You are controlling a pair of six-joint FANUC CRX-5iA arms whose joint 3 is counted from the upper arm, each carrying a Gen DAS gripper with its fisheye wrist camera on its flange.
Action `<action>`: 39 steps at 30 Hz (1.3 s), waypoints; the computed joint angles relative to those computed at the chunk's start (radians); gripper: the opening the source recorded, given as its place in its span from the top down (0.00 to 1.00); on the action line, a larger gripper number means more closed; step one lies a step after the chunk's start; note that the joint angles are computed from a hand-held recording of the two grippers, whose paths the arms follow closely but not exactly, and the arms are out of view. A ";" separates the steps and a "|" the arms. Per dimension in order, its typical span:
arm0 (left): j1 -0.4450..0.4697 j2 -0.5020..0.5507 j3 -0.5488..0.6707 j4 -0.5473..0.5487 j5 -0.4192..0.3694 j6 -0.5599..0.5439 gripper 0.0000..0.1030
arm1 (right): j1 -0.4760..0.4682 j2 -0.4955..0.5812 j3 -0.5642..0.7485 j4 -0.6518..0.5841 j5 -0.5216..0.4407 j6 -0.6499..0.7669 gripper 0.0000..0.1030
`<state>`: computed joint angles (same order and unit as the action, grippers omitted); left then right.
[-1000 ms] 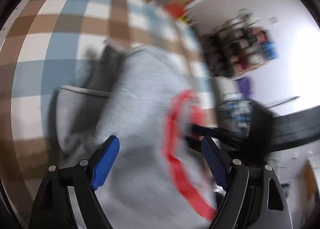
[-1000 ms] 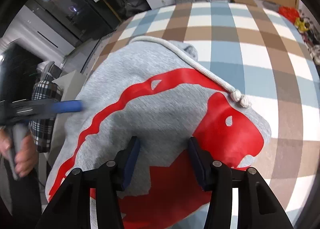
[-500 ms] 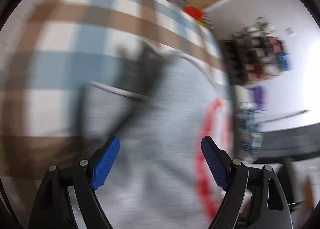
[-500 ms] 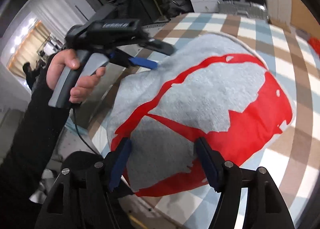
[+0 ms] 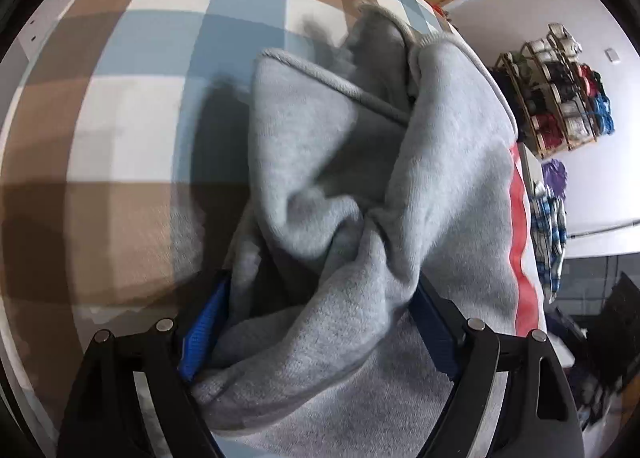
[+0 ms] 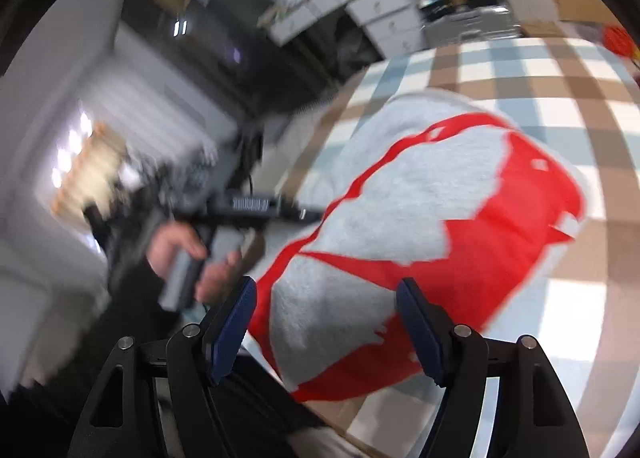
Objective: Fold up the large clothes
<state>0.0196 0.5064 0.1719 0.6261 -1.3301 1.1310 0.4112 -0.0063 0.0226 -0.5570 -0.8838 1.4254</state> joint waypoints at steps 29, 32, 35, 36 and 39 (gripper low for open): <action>-0.037 -0.059 -0.246 0.231 -0.085 -0.088 0.20 | -0.006 0.083 0.112 0.291 -0.271 -0.161 0.00; -0.016 -0.119 -0.281 0.262 -0.048 -0.113 0.20 | -0.051 -0.037 -0.013 0.165 -0.118 -0.164 0.00; -0.016 -0.121 -0.256 0.278 -0.018 -0.155 0.19 | -0.046 -0.111 -0.122 0.131 0.036 -0.198 0.00; -0.024 -0.105 -0.239 0.283 -0.014 -0.155 0.19 | -0.043 -0.118 -0.135 0.124 0.068 -0.204 0.00; -0.048 -0.054 -0.182 0.246 -0.013 -0.118 0.19 | -0.039 -0.149 -0.186 0.105 0.161 -0.219 0.00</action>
